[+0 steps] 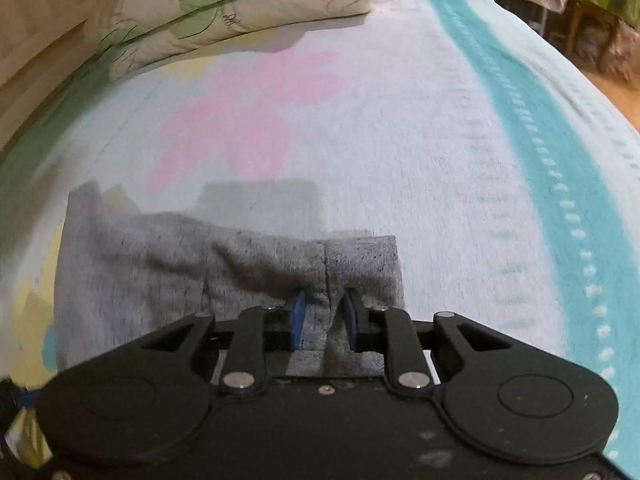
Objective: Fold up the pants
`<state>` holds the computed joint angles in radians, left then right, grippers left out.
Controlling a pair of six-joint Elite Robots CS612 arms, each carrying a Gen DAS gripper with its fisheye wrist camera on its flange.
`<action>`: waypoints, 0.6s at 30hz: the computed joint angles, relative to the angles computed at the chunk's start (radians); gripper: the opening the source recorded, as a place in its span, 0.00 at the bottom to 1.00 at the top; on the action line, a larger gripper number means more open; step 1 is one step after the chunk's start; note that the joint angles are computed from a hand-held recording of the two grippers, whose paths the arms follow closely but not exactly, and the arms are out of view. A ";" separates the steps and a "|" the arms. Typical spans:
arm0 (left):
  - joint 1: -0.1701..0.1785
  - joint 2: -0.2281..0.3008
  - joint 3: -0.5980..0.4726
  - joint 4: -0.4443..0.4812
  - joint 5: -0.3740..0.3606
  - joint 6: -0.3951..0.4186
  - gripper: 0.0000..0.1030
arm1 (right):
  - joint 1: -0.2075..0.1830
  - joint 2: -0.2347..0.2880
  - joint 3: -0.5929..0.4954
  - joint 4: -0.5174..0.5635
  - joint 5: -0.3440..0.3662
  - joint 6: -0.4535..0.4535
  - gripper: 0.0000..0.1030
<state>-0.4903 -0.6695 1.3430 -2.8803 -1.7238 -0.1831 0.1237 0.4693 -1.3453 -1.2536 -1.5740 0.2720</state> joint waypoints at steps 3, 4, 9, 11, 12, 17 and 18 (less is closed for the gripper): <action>0.004 -0.007 0.006 -0.006 -0.014 -0.004 0.95 | -0.006 0.001 -0.017 0.000 0.031 -0.021 0.25; 0.008 -0.010 0.011 -0.020 -0.028 -0.020 0.95 | -0.012 0.005 -0.035 0.008 0.053 -0.013 0.26; 0.034 -0.013 0.020 -0.100 -0.101 -0.150 0.95 | -0.049 0.009 -0.089 0.110 0.181 0.028 0.39; 0.040 -0.008 0.004 -0.095 -0.104 -0.170 0.95 | -0.065 0.010 -0.099 0.156 0.224 0.036 0.45; 0.042 -0.004 -0.007 -0.085 -0.102 -0.173 0.95 | -0.071 0.012 -0.103 0.180 0.239 0.035 0.48; 0.047 0.021 -0.068 -0.016 -0.091 -0.154 0.95 | -0.087 0.012 -0.089 0.258 0.293 0.035 0.57; 0.048 0.029 -0.084 0.006 -0.096 -0.149 0.95 | -0.093 0.015 -0.087 0.265 0.322 0.051 0.58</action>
